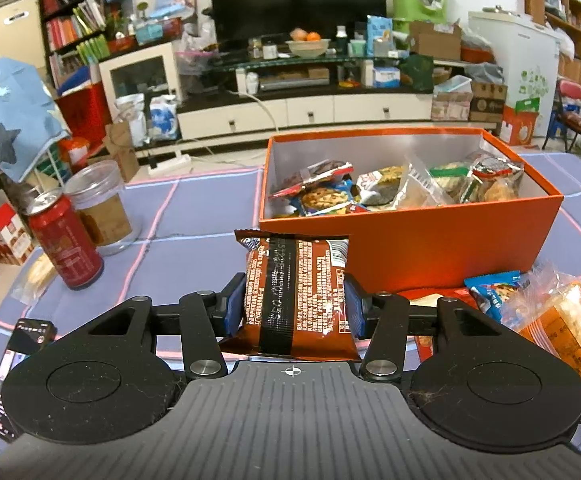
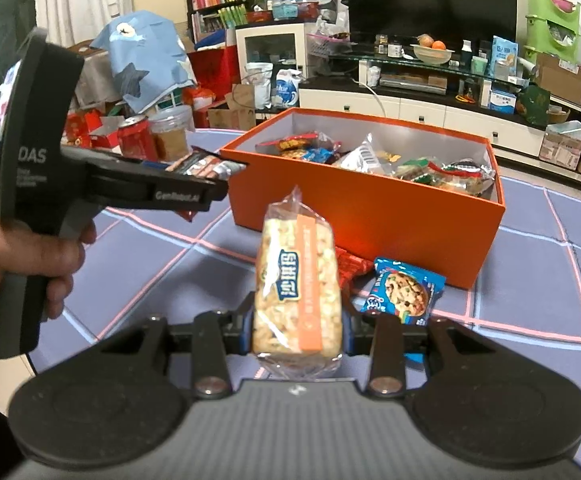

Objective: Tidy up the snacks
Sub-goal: 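Carry striped packet in left tool and wrapped bar in right tool to orange box, then open left tool over orange box while right tool releases wrapped bar into it, then move both open tools back to the remaining snacks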

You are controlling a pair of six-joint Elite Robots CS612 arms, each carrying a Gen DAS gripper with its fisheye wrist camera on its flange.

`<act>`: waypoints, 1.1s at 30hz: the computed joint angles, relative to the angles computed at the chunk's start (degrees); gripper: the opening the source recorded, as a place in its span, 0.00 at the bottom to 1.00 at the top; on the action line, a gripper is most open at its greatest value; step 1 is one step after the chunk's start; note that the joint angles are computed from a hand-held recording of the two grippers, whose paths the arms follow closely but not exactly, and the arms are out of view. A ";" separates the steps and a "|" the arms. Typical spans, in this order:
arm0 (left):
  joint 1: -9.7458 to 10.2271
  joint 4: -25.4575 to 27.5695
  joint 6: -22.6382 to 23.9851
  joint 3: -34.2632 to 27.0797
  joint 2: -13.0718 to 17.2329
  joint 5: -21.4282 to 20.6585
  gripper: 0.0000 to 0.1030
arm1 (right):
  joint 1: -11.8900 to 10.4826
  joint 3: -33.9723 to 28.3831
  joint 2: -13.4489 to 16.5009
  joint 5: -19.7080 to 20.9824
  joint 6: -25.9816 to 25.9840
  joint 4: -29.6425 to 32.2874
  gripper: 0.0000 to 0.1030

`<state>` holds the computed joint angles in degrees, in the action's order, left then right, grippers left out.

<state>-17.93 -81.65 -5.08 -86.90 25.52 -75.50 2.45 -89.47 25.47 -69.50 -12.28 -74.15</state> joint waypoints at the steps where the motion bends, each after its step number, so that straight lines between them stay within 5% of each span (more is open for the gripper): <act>1: -0.01 -0.10 0.06 0.01 -0.03 -0.08 0.26 | 0.00 -0.01 -0.03 0.08 0.04 -0.10 0.38; 8: 1.19 -1.81 -3.28 1.21 -1.91 -5.52 0.26 | -0.45 1.83 -1.50 1.29 2.97 -4.43 0.38; 16: 1.35 -10.57 -3.73 15.50 -8.59 -5.48 0.27 | 0.33 18.41 -8.71 -4.92 6.07 -18.37 0.38; 18: 1.29 -12.29 -2.34 20.65 -10.54 -5.50 0.33 | 0.70 22.72 -10.47 -6.54 5.54 -20.26 0.38; 19: 1.16 -12.79 -2.05 22.49 -11.14 -4.52 0.46 | 0.88 25.00 -11.37 -7.59 5.55 -20.84 0.39; 22: 1.20 -11.66 -3.92 21.58 -10.65 -3.66 0.53 | 0.95 28.43 -12.66 -10.80 7.35 -21.76 0.45; 24: 1.29 -11.84 -4.22 16.72 -8.17 -4.47 0.67 | 0.25 25.28 -11.45 -10.10 9.94 -20.88 0.50; 26: 1.02 -10.19 -3.56 11.16 -5.39 -3.57 0.71 | -0.60 18.58 -8.48 -9.10 11.05 -19.97 0.66; 30: 0.58 -2.56 -6.28 3.48 -1.86 -3.63 0.71 | -1.02 6.55 -2.14 -11.26 12.19 -14.34 0.66; 33: -0.02 1.72 -7.82 0.11 -0.32 -3.55 0.71 | -0.79 3.73 0.20 -12.03 15.52 -9.81 0.65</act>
<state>-17.95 -79.93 -12.91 -86.79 25.20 -79.05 1.66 -85.73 25.67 -81.53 3.23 -83.96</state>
